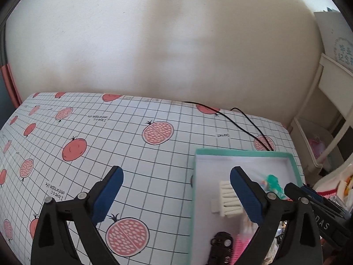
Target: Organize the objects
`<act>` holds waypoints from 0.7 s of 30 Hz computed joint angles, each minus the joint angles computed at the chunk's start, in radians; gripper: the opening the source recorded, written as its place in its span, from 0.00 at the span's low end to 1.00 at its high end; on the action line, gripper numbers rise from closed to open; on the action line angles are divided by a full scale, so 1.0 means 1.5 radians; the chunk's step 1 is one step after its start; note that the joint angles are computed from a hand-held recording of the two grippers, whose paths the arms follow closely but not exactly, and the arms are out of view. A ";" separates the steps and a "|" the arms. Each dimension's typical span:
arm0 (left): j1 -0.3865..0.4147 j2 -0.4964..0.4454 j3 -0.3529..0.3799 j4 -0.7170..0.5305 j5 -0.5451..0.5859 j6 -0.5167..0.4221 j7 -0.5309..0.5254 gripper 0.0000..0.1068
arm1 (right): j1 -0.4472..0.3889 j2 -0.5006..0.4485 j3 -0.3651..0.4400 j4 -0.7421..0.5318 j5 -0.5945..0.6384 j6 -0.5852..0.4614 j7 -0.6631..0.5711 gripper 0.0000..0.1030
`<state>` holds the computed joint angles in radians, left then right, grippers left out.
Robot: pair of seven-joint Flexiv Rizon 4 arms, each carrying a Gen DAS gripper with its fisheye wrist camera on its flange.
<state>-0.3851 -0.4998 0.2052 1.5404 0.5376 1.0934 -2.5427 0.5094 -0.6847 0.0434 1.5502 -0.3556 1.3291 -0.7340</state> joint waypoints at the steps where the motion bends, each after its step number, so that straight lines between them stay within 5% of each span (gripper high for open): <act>1: -0.001 0.000 0.002 0.001 0.002 -0.001 -0.004 0.92 | 0.002 0.000 -0.002 0.000 -0.001 0.001 0.001 0.66; 16: 0.010 0.010 0.004 0.018 0.008 0.001 -0.023 0.92 | 0.014 -0.002 -0.013 0.002 -0.013 0.012 0.007 0.97; 21: 0.016 0.010 0.001 0.022 0.002 0.002 -0.023 0.92 | 0.017 -0.003 -0.017 0.004 -0.016 0.017 0.013 1.00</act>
